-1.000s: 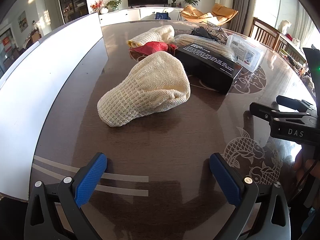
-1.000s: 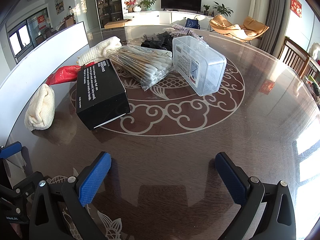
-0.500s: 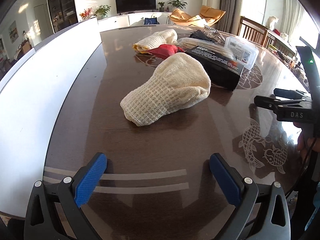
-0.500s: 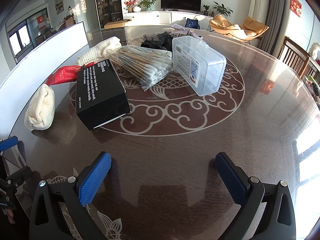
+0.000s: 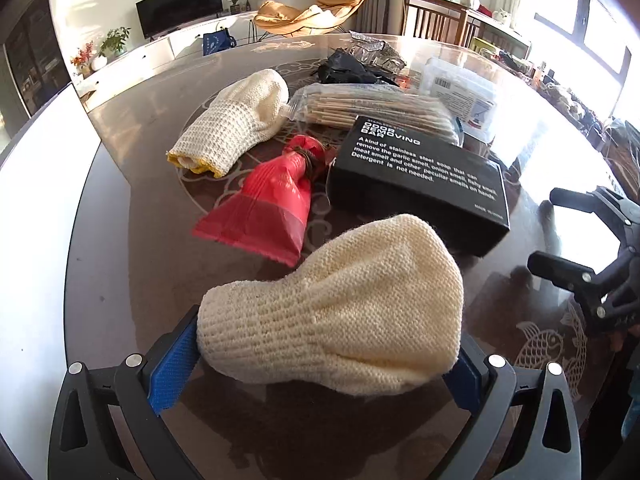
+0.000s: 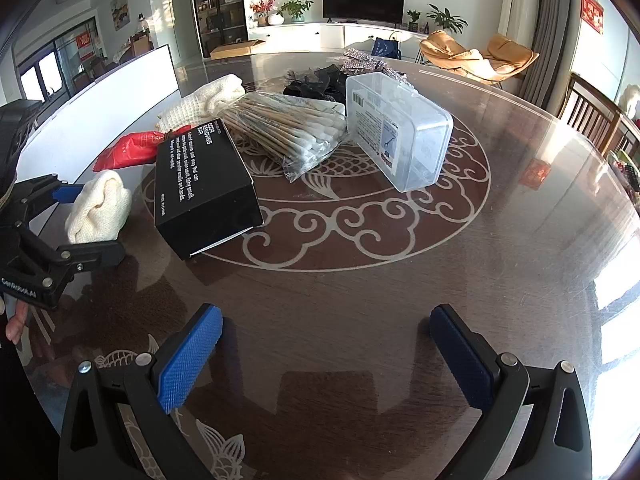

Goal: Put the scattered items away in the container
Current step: 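Lift the cream knit mitt off the table with the left gripper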

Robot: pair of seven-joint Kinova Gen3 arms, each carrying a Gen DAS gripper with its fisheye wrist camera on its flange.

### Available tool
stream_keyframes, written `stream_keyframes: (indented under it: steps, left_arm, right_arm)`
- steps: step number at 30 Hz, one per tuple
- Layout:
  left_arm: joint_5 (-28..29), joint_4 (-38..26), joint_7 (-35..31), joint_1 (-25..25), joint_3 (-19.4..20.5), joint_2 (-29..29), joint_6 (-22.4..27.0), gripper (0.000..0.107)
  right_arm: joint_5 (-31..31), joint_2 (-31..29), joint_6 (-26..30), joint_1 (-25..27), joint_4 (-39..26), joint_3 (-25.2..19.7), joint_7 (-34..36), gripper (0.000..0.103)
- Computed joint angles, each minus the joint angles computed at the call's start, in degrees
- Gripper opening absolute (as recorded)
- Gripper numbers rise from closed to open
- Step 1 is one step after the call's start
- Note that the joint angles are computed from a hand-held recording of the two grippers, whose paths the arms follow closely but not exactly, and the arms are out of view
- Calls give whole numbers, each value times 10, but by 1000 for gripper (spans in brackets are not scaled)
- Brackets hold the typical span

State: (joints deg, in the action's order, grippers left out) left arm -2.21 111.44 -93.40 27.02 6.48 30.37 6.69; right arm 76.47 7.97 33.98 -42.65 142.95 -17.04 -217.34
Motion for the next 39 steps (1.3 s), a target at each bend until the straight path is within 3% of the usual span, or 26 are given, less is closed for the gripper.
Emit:
stream_keyframes:
  steps: [6, 9, 11, 13, 16, 21, 24, 28, 31, 33, 39]
  left_arm:
    - [17, 30, 70, 82, -88, -16, -19, 103]
    - [-1, 91, 53, 60, -52, -38, -71, 103]
    - [-35, 114, 39, 34, -10, -49, -70, 103]
    - [-60, 130, 63, 41, -9, -60, -70, 103]
    - [-53, 130, 133, 111, -76, -66, -59, 103]
    - [19, 74, 249, 242, -204, -48, -1, 103]
    - [65, 0, 319, 315, -284, -9, 69, 103]
    - [78, -93, 412, 391, -387, 60, 162, 103]
    - [53, -143, 468, 392, -402, 83, 225, 103]
    - [42, -137, 475, 382, -396, 73, 231, 103]
    - [-27, -8, 477, 362, -384, 4, 139, 103]
  right_arm:
    - [11, -1, -3, 2, 2, 0, -13, 103]
    - [21, -2, -7, 5, 5, 0, -22, 103]
    - [24, -2, -7, 6, 5, -1, -26, 103]
    - [28, -4, -8, 7, 8, -2, -31, 103]
    - [46, -6, -11, 9, 14, -4, -53, 103]
    - [71, -12, -18, 17, 23, -8, -82, 103]
    - [78, -15, -20, 20, 26, -11, -90, 103]
    - [91, -18, -22, 23, 30, -14, -107, 103]
    - [102, -23, -24, 25, 36, -18, -122, 103]
    - [107, -27, -27, 27, 39, -18, -127, 103]
    - [126, -34, -31, 32, 48, -21, -150, 103]
